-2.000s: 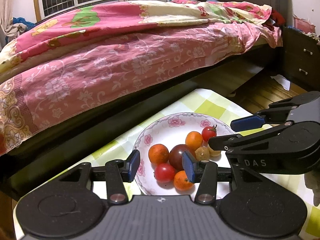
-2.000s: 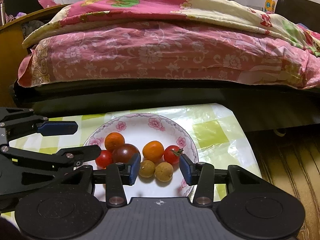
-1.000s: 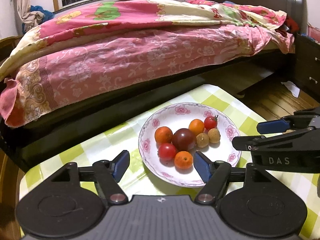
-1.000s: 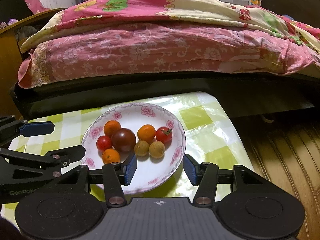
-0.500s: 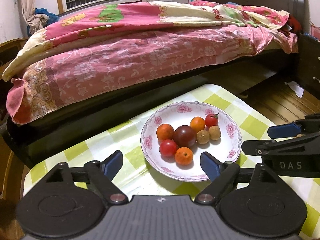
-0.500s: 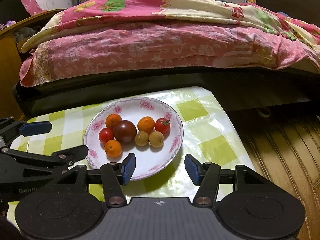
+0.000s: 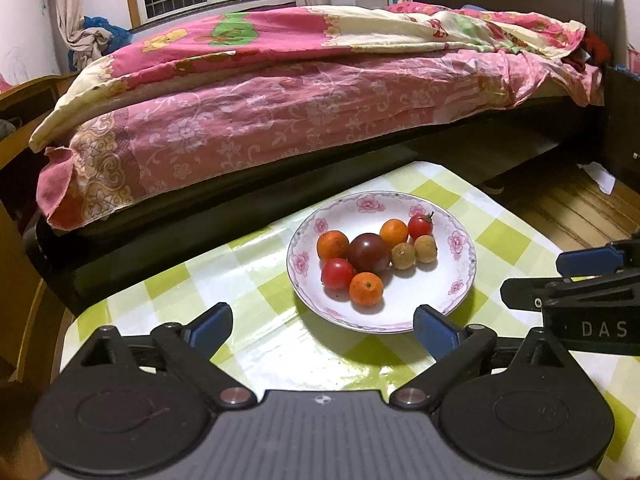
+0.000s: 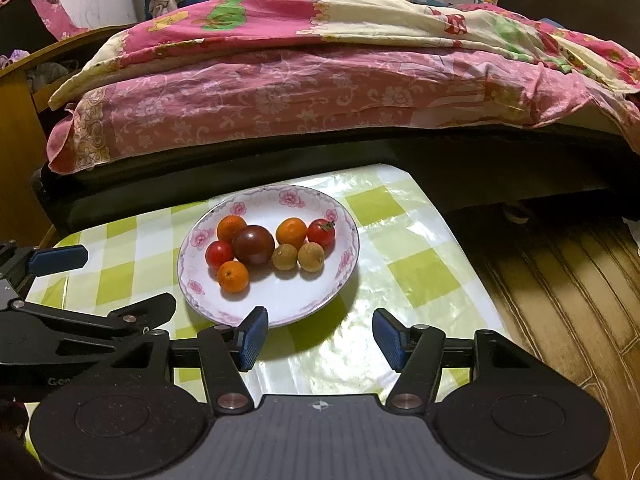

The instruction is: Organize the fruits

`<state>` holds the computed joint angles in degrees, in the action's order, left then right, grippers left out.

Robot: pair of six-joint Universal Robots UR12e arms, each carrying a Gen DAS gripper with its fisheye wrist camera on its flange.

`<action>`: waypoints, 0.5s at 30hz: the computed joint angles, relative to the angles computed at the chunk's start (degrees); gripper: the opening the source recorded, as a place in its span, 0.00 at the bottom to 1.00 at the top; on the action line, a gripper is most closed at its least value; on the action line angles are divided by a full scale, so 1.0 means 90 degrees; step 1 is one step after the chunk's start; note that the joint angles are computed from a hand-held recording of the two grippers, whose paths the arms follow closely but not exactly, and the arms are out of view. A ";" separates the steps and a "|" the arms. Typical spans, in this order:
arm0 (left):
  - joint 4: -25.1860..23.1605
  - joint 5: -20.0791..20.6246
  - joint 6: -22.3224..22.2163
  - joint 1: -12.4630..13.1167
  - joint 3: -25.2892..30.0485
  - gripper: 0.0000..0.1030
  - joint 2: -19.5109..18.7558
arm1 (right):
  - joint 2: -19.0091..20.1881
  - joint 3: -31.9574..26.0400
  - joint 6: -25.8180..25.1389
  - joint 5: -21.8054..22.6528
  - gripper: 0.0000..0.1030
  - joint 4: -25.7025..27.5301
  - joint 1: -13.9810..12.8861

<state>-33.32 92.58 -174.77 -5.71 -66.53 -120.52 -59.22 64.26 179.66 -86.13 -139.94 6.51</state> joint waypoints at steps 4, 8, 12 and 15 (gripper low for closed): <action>0.0037 -0.0003 -0.0068 -0.0004 -0.0130 1.00 0.0092 | -0.0098 0.0124 0.0096 -0.0014 0.54 -0.0038 -0.0005; 0.0042 -0.0048 -0.0123 0.0002 -0.0282 1.00 0.0199 | -0.0212 0.0277 0.0155 -0.0005 0.54 -0.0078 -0.0009; 0.0057 -0.0053 -0.0183 -0.0003 -0.0408 1.00 0.0294 | -0.0319 0.0424 0.0163 -0.0045 0.54 -0.0096 0.0008; 0.0065 -0.0011 -0.0223 -0.0013 -0.0501 1.00 0.0364 | -0.0386 0.0506 0.0214 -0.0045 0.54 -0.0118 0.0010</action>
